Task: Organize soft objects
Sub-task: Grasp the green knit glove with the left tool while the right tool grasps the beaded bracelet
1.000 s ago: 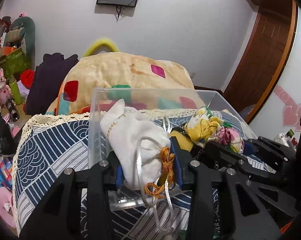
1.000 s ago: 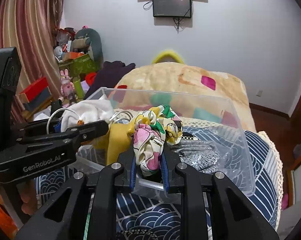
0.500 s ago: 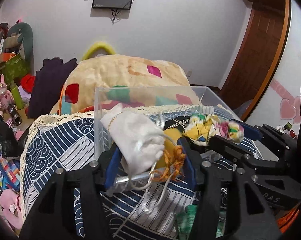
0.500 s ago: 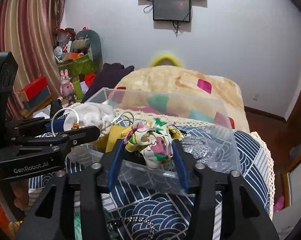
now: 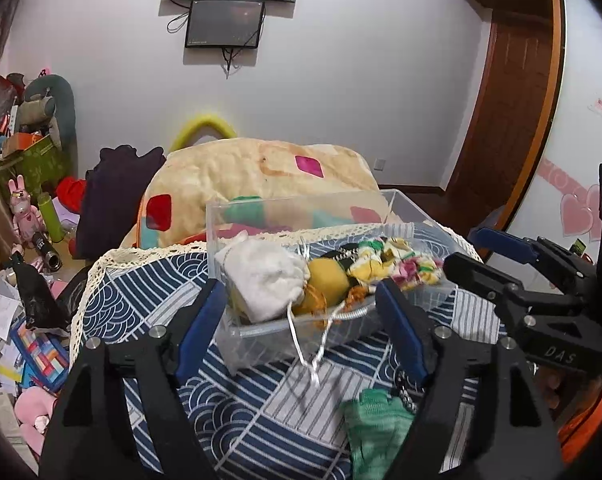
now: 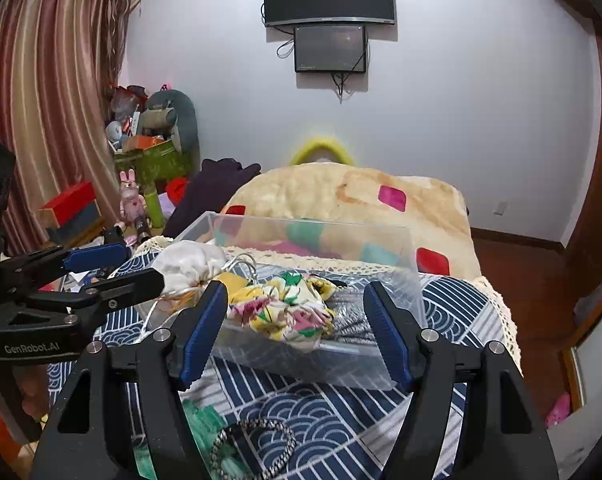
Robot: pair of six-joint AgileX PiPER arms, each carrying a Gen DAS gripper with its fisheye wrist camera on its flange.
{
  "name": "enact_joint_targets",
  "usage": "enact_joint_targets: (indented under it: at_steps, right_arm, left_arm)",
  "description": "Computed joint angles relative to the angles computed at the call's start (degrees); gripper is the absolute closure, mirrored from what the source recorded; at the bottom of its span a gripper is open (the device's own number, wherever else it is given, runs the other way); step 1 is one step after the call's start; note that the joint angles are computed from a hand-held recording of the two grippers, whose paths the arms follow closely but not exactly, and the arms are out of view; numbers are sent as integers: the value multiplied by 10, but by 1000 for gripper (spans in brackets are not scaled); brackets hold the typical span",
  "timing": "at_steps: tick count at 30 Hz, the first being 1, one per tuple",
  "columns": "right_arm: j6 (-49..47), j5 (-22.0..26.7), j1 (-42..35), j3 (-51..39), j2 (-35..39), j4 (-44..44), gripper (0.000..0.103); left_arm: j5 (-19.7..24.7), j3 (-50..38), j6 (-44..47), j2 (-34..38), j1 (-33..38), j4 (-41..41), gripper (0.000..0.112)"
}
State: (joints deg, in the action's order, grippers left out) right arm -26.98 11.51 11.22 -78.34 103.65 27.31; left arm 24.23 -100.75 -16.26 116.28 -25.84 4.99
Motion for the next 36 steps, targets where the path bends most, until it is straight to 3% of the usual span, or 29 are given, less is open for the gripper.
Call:
enact_joint_targets:
  at_steps: [4,10,15,25,31,35,36]
  right_arm:
    - [-39,-19,0,42,-23,33,36]
    - [-44,-38,6,97,-50,26,36]
    - [-152,-21,2,130,-55,140,36]
    - [-202,26,-3,150,-22,210,36]
    - [-229,28,10,164,-22,234,36]
    - [-257,44,2,159,-12,271,62]
    - [-263,49,-2,158,-11,278,64]
  left_arm:
    - [-20,43,-20,-17,-5,11,23]
    - [-32,92,-12,-27,-11,-10,23]
    - [-41,131,-37,-35,-16,9,23]
    - [-75,217,-89,-67,-33,61,23]
    - [-78,224,-74,-62,-37,39,23]
    - [-79,226,-81,-59,-40,43,23]
    - [-79,226,-84,-59,-41,45,23]
